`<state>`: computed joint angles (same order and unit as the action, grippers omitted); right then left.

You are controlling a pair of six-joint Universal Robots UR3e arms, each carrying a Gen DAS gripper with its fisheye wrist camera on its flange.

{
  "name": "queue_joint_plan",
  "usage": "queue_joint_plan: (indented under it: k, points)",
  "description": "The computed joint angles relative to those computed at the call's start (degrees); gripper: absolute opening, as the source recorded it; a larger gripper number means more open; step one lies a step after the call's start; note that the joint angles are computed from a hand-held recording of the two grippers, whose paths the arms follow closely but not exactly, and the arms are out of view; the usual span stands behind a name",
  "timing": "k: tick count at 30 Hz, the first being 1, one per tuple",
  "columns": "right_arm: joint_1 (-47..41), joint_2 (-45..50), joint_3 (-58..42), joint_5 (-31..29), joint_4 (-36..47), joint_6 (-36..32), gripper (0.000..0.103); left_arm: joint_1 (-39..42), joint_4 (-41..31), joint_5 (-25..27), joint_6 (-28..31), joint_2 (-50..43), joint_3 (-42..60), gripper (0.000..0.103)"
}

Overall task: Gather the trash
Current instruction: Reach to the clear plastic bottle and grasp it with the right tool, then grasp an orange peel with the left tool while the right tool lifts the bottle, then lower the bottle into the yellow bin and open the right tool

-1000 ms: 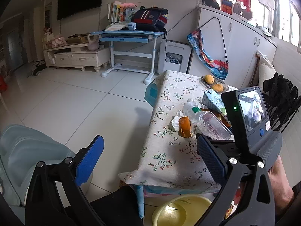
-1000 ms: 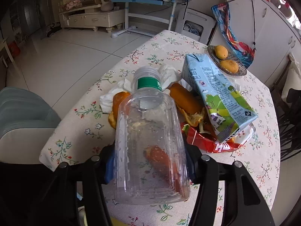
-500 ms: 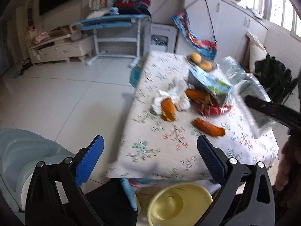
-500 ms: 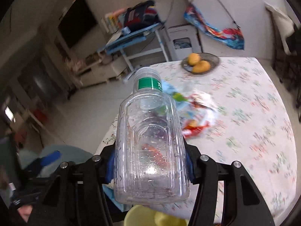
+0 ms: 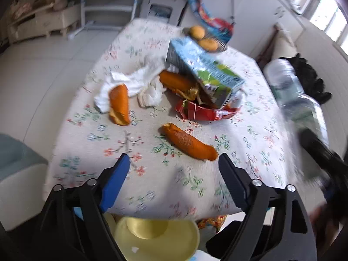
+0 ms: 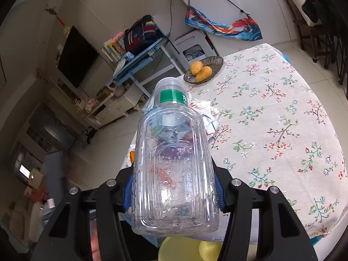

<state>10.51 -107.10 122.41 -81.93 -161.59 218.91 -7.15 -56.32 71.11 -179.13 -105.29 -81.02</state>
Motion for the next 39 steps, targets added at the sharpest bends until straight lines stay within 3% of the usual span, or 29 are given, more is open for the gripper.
queue_joint_plan:
  k: [4, 11, 13, 16, 20, 28, 35, 39]
  points:
    - [-4.35, -4.87, 4.58, 3.17, -0.20, 0.26, 0.055, -5.00, -0.43, 6.37, -6.88, -7.59, 7.63, 0.073]
    - [-9.82, -11.51, 9.08, 7.93, 1.47, -0.27, 0.055, -9.97, 0.33, 14.28, -9.45, -13.28, 13.28, 0.065]
    - [-10.05, -11.88, 9.46, 8.17, 1.41, -0.22, 0.055, -10.45, 1.90, 15.41, -8.02, -13.10, 12.33, 0.049]
    - [-10.27, -12.37, 10.10, 8.67, 1.53, -0.40, 0.055, -9.44, 4.17, 12.87, -5.01, -11.59, 9.50, 0.024]
    - [-9.90, -11.61, 10.36, 9.18, 0.96, 0.36, 0.055, -6.73, 4.89, 7.93, -2.48, -8.64, 5.47, 0.015]
    - [-3.60, -10.36, 9.37, 5.33, -0.06, 2.33, 0.055, -1.14, 6.25, 4.12, 5.27, 5.89, -9.57, 0.013]
    - [15.38, -3.00, 9.41, -4.97, -5.02, 11.27, 0.055, 5.07, 4.40, 1.57, 11.78, 20.76, -20.90, 0.013]
    - [26.00, 5.12, 4.36, -9.22, -3.52, 13.58, 0.055, 10.21, 0.00, -0.62, 15.86, 30.38, -25.55, 0.013]
